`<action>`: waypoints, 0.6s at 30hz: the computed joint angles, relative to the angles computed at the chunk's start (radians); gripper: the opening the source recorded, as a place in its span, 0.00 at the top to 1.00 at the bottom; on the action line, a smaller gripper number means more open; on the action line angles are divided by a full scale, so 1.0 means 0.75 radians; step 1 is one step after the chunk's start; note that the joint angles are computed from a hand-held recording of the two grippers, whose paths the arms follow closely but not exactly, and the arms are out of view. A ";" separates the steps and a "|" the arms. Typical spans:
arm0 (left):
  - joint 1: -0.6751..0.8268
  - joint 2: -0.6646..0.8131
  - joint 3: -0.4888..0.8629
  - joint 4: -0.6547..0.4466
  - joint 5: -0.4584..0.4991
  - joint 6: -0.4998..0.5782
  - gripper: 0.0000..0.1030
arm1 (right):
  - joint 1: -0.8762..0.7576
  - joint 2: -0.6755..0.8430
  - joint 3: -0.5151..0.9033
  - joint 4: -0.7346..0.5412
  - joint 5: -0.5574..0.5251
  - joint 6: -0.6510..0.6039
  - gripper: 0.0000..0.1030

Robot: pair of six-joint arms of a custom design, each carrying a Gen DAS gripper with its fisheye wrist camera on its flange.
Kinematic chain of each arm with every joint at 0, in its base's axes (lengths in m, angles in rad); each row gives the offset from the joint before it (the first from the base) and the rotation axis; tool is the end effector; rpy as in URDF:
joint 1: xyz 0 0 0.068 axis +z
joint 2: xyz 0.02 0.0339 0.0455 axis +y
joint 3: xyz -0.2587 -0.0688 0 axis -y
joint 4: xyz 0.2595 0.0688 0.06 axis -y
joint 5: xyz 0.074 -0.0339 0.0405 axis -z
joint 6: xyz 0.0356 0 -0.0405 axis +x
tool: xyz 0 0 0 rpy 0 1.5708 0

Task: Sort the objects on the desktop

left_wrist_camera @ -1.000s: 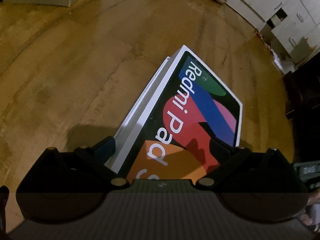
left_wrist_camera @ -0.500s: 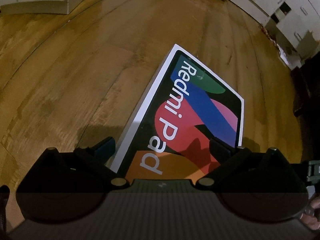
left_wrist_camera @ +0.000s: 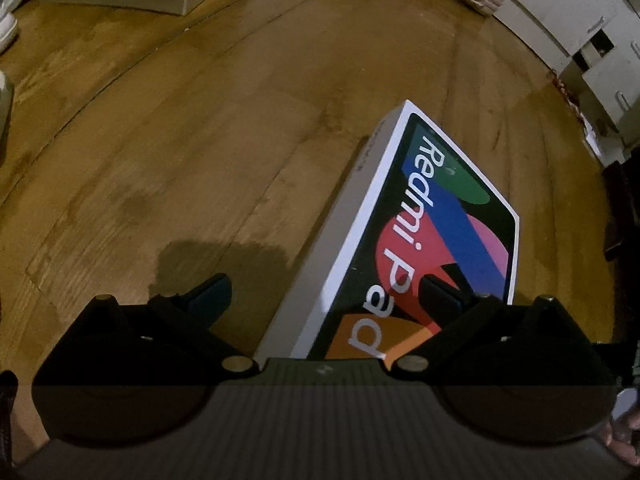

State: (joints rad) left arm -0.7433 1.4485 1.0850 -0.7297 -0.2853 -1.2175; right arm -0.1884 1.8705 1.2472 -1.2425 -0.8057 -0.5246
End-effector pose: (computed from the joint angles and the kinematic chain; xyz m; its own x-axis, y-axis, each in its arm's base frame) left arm 0.2291 -0.1970 0.2380 -0.7461 -0.5370 -0.3935 -0.4217 0.8386 -0.3448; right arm 0.3127 -0.0335 0.1635 -0.9816 -0.1660 -0.0940 -0.1802 0.6446 0.7430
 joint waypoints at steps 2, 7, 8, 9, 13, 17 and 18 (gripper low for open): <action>0.014 0.002 -0.022 0.025 0.036 0.021 0.02 | 0.005 -0.001 -0.006 0.020 0.024 0.011 0.13; 0.033 0.001 -0.121 0.199 0.168 0.057 0.04 | 0.028 0.038 -0.015 0.050 0.102 0.027 0.13; 0.030 0.013 -0.118 0.207 0.179 0.060 0.05 | 0.032 0.048 -0.016 0.045 0.109 0.019 0.13; 0.021 0.026 -0.104 0.201 0.164 0.068 0.05 | 0.038 0.061 -0.013 0.029 0.111 -0.002 0.14; 0.015 0.012 -0.125 0.248 0.151 0.061 0.05 | 0.065 0.020 -0.026 -0.012 0.148 -0.101 0.18; -0.004 0.007 -0.145 0.298 0.133 0.071 0.05 | 0.024 0.020 0.013 -0.068 0.150 -0.128 0.25; -0.014 0.023 -0.138 0.310 0.132 0.067 0.05 | 0.006 0.018 0.020 -0.074 0.148 -0.132 0.26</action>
